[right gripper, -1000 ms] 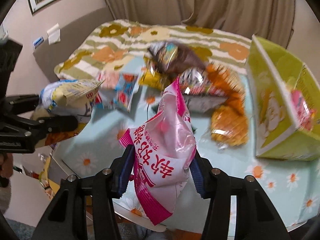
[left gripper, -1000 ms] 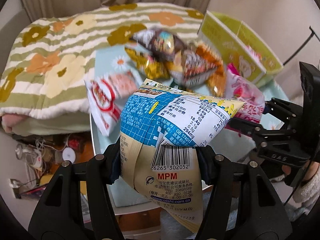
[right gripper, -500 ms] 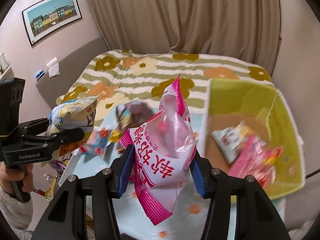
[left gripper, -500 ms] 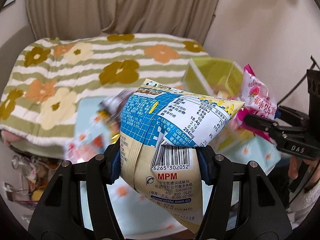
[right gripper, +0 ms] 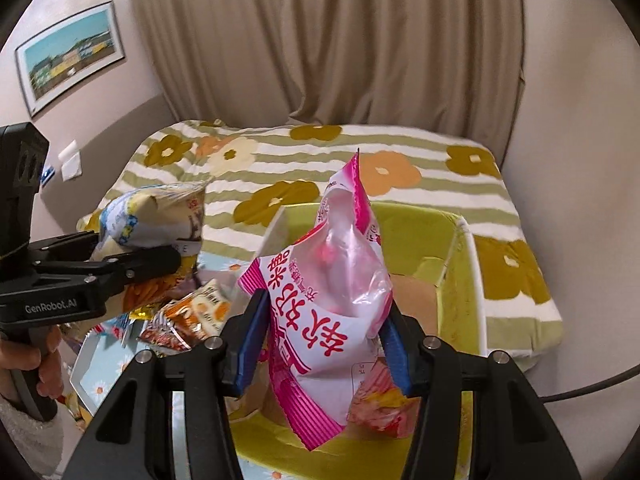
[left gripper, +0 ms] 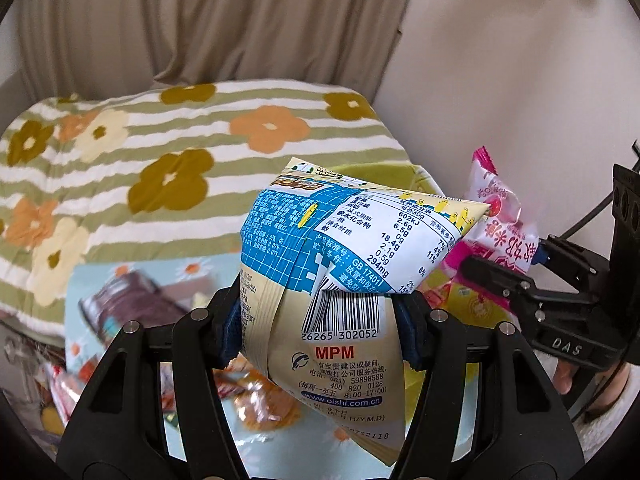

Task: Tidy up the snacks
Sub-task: 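Carry both bags over the yellow box and open both tools to drop them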

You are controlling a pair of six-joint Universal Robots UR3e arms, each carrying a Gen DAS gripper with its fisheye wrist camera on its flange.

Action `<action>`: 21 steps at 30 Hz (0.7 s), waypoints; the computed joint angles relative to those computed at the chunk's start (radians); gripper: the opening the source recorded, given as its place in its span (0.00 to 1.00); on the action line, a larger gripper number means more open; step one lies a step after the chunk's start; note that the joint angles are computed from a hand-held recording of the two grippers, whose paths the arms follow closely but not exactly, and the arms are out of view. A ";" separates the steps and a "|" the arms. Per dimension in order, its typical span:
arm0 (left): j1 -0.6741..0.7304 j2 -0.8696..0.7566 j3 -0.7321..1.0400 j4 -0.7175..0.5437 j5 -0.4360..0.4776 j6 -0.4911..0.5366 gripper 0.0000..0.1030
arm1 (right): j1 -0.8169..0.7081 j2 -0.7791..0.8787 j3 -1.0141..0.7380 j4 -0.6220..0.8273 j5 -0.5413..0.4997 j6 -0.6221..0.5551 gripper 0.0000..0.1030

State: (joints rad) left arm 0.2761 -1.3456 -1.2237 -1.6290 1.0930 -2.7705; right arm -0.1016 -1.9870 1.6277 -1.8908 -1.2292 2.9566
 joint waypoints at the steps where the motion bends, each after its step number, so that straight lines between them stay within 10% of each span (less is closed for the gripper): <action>1: -0.044 -0.039 0.019 0.028 0.022 -0.026 0.56 | -0.017 0.002 0.005 0.001 0.007 -0.008 0.47; 14: -0.305 -0.466 0.306 0.112 0.134 -0.111 0.60 | -0.105 0.096 0.046 -0.036 -0.015 0.005 0.47; 17: -0.322 -0.520 0.360 0.103 0.146 -0.110 0.96 | -0.106 0.112 0.047 -0.042 -0.027 0.009 0.47; 21: -0.318 -0.521 0.344 0.123 0.156 -0.105 0.99 | -0.117 0.121 0.055 -0.039 -0.031 0.002 0.47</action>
